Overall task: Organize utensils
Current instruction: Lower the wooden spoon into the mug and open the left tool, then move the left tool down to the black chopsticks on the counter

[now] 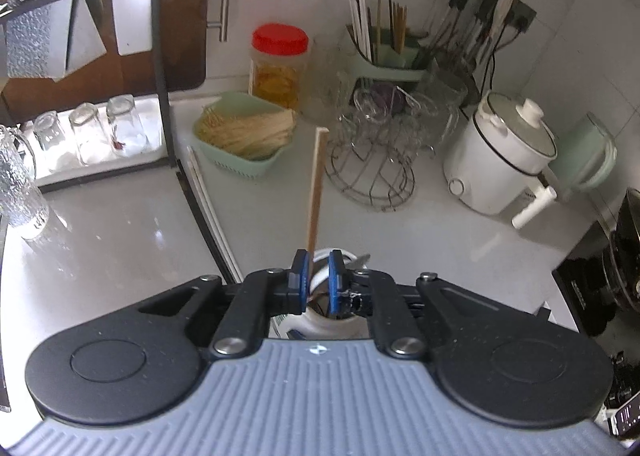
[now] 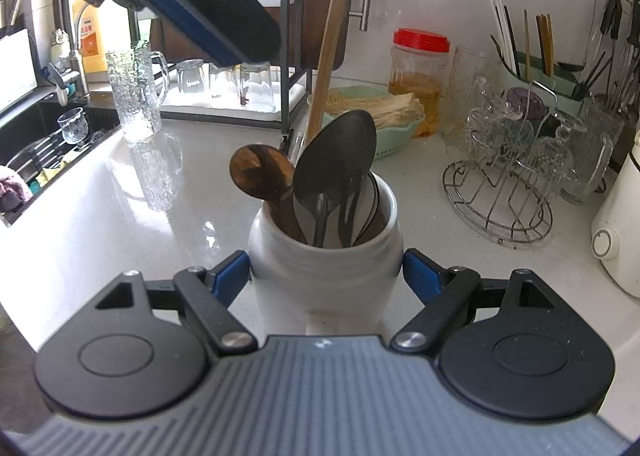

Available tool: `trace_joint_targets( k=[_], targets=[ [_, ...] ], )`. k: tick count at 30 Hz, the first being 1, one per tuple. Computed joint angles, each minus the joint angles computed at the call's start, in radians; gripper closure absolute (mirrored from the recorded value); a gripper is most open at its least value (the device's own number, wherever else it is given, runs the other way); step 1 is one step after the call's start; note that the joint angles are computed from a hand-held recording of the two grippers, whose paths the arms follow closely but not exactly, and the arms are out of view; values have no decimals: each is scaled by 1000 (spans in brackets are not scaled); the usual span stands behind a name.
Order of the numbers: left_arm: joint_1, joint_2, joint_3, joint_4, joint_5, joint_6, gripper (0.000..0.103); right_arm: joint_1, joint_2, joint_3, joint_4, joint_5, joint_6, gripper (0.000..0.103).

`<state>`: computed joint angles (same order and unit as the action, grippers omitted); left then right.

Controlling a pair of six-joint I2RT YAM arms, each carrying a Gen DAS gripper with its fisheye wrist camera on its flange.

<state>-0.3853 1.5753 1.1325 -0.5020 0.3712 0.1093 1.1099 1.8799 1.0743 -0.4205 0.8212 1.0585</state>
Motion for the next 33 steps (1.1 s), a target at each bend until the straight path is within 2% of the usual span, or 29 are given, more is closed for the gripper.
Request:
trace_joint_targets(
  k=[12,14,19,27,33],
  targets=[
    [62,45,8,77,-1,-22,89,-25,-7,-25,44,6,-29,17],
    [74,74,28,80,5,-25,88,-32,-10,-27,43,6,-25,18],
    [97,141,60,101,4,-12,79,-46,-16,-33,28,8,5,18],
    [119,288,112,146,5,-1,79,-49,-31,-53,18,10,20,18],
    [138,379,123,208,4,-40,79,-34,-45,-65,-6,10,50,18]
  ],
)
